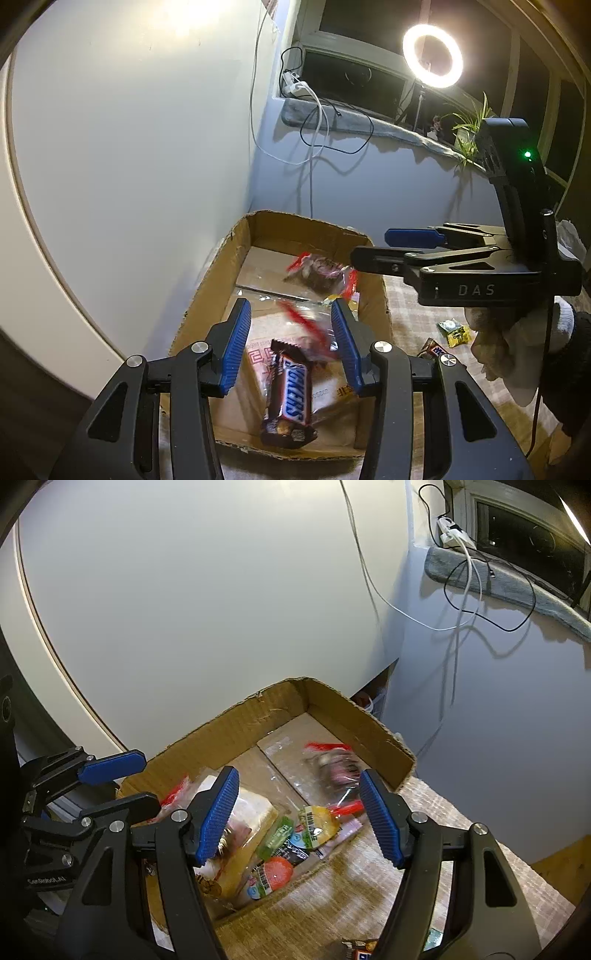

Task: Organize snacks
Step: 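Move both open tools back over the Snickers bar and mint packet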

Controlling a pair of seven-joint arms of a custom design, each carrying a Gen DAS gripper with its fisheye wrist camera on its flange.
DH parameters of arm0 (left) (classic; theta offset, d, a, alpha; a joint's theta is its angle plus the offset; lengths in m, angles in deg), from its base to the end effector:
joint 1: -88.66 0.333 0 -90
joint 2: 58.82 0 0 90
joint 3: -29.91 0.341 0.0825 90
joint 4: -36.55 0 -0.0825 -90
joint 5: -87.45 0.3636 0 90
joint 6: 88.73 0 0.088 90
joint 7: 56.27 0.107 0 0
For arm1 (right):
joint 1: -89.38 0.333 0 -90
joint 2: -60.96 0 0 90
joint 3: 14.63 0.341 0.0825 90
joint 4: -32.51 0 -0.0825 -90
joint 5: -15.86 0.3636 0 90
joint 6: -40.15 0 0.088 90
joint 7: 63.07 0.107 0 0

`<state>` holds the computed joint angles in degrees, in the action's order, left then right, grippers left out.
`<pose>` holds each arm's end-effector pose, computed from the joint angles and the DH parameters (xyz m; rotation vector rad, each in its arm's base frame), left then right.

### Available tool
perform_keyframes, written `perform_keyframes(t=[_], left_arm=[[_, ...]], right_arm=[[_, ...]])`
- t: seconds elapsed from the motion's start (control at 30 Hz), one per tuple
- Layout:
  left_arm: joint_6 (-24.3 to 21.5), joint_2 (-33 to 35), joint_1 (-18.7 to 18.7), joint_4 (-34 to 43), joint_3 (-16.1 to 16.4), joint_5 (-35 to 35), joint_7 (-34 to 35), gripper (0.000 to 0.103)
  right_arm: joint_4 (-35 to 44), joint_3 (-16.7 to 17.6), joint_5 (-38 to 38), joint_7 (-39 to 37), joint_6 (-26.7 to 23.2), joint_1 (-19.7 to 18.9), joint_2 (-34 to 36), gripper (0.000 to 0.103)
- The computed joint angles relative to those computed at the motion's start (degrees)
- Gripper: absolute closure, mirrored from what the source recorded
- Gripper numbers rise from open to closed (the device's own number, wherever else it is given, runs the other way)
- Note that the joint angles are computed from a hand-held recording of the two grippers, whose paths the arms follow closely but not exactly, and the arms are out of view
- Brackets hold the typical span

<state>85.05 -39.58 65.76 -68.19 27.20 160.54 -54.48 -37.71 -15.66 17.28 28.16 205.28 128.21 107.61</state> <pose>0.5531 -0.3418 0.4478 -1.6298 1.8338 -1.0949 0.6333 0.4964 0.4108 -2.0860 1.0624 -0.4444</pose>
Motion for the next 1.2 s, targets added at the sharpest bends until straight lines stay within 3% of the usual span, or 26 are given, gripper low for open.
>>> perform_keyframes(t=[0.5, 0.8, 0.9, 1.2], left_arm=[[-2.36, -2.24, -0.67, -0.77, -1.97, 5.28, -4.29, 0.059], [-2.18, -1.76, -1.22, -0.30, -4.23, 7.15, -5.85, 0.059], [-1.33, -0.58, -1.86, 0.59, -4.72, 5.87, -4.59, 0.059], [0.15, 3.20, -5.50, 2.99, -4.37, -3.46, 4.95, 0.059]], right_arm=[[-17.15, -3.92, -1.10, 2.99, 7.62, 1.41, -10.00, 0.028], [-30.99, -9.63, -2.69, 5.55, 12.55, 4.69, -17.71, 0.028], [-35.33, -11.94, -3.08, 6.58, 13.53, 5.55, -19.83, 0.028], [-41.25, -12.82, -3.55, 7.28, 13.09, 3.39, -21.97, 0.028]])
